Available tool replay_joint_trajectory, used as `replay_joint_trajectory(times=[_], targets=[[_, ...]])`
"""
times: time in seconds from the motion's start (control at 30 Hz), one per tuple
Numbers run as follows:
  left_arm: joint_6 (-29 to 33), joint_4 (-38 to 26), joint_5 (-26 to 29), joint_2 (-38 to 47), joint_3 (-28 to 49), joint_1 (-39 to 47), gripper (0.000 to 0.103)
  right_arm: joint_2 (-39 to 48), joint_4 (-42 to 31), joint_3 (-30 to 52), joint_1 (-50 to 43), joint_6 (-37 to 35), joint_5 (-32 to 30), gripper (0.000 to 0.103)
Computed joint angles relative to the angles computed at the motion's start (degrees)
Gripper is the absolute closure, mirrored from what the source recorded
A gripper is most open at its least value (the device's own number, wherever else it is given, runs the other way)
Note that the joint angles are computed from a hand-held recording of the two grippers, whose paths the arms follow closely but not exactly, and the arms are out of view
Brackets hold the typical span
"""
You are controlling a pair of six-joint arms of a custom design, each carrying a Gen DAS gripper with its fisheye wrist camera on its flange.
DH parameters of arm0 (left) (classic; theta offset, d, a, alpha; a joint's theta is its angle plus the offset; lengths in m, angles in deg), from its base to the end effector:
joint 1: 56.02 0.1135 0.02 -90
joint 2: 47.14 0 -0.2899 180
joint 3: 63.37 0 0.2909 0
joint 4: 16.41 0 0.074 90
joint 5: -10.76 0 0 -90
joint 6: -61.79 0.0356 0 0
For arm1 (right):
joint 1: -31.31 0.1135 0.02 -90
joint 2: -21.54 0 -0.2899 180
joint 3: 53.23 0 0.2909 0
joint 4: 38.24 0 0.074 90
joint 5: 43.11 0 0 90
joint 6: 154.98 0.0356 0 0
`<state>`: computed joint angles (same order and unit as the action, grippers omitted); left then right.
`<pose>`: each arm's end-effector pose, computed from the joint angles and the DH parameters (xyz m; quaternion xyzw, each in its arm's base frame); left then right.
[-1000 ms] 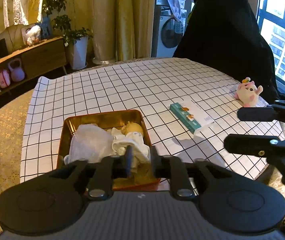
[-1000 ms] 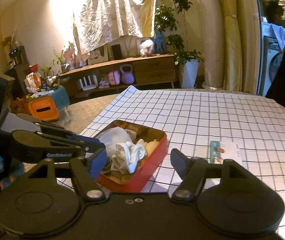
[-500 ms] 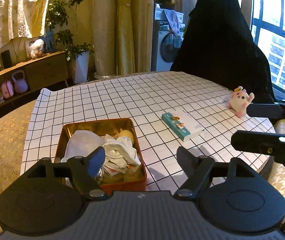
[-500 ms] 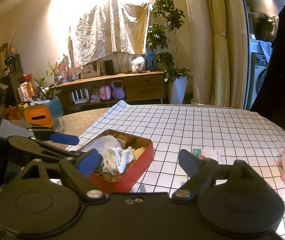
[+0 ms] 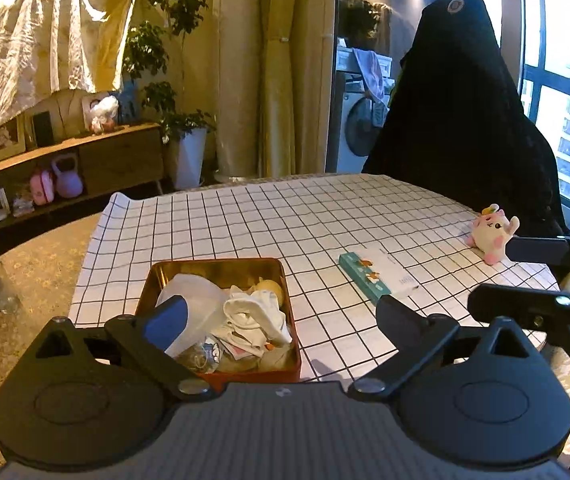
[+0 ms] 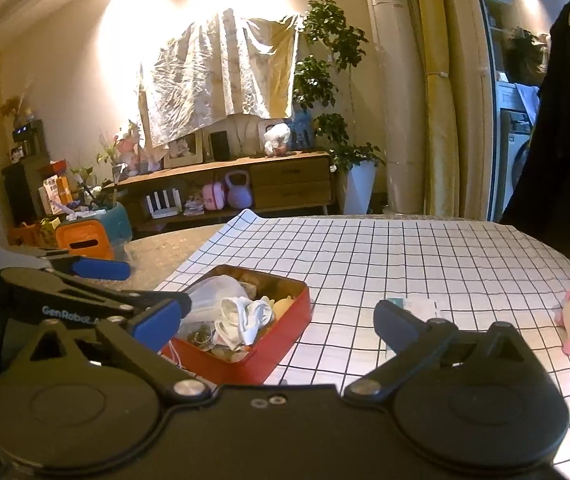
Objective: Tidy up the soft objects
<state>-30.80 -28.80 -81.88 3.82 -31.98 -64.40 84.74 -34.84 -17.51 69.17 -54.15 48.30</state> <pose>0.2025 -0.0282 0.1832 0.0330 0.8737 -0.0263 0.4847 0.1959 0.1512 0.1933 -0.1896 0.8173 0.2149 0.4999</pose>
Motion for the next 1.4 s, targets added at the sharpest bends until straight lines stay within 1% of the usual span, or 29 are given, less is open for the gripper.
replay_joint_trajectory(times=[0.07, 0.23, 0.63, 0.9, 1.13, 1.27, 1.4], targets=[[-0.06, -0.50, 0.11, -0.65, -0.09, -0.23, 0.002, 0.00, 0.34, -0.21, -0.03, 0.29, 0.30, 0.000], [-1.06, -1.55, -1.83, -2.01, -0.32, -1.30, 0.002, 0.52, 0.82, -0.23, 0.25, 0.55, 1.15, 0.000], [-1.83, -2.44, -1.36, -3.14, -0.51, -1.91, 0.002, 0.33, 0.94, -0.37, -0.11, 0.76, 0.89, 0.000], [-2.30, -2.45, -0.65, -3.36, -0.73, -1.86, 0.002, -0.04, 1.24, -1.12, 0.34, 2.20, 2.21, 0.000], [-2.86, -2.22, 0.07, -4.58, -1.38, -1.90, 0.002, 0.03, 2.65, -1.64, 1.56, 2.77, 4.91, 0.000], [-3.40, -2.12, 0.83, -5.77, -1.86, -1.85, 0.002, -0.06, 3.65, -2.10, 2.29, 2.86, 7.45, 0.000], [-4.05, -2.01, 0.13, -7.78, -2.43, -2.79, 0.002, 0.02, 4.50, -2.39, 2.58, 2.64, 9.38, 0.000]])
